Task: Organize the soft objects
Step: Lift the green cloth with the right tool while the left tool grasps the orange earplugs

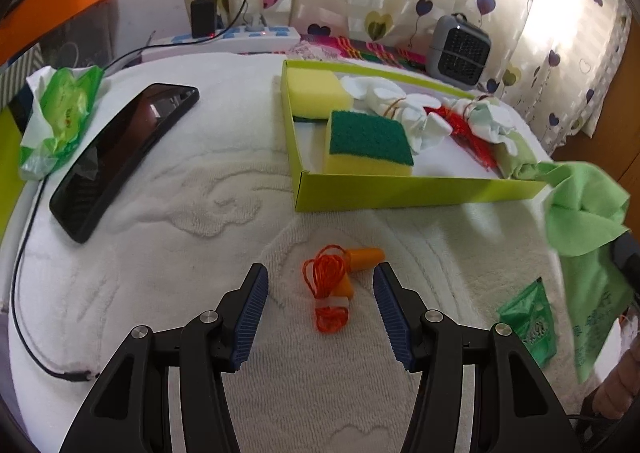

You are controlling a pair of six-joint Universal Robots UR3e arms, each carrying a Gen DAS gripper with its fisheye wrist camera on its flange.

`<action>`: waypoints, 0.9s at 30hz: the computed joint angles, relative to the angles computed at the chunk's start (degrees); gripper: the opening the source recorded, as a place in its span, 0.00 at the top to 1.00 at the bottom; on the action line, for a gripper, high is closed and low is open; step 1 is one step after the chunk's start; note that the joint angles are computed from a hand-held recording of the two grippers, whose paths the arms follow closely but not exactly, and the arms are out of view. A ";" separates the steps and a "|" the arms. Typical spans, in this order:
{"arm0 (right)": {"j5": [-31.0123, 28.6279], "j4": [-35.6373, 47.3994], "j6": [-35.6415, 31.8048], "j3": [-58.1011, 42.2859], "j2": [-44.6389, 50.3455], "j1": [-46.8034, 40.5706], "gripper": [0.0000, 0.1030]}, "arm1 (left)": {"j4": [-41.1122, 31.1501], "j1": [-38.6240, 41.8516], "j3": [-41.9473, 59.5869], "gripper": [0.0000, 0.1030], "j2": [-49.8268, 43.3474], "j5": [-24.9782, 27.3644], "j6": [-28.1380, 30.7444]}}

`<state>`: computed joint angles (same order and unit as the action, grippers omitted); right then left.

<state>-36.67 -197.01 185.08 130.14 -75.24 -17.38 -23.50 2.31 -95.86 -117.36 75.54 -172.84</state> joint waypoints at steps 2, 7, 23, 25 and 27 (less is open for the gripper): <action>-0.09 -0.20 -0.18 0.45 -0.43 -0.48 0.95 | 0.21 -0.63 0.82 0.47 -0.75 1.19 -0.11; -1.40 -0.79 0.03 0.99 -0.90 -1.26 0.95 | -0.44 -1.68 2.96 0.47 -2.04 2.85 -0.14; -7.36 -4.17 0.29 3.89 -3.70 -5.43 0.95 | 0.20 -2.81 4.77 0.64 -3.66 5.95 -1.36; -7.32 -4.08 0.01 3.79 -3.42 -5.36 0.95 | 0.31 -2.65 4.71 0.69 -3.64 6.15 -1.37; -7.35 -3.67 -0.03 3.45 -3.26 -5.03 0.95 | 0.75 -2.63 4.40 0.73 -3.56 6.59 -1.43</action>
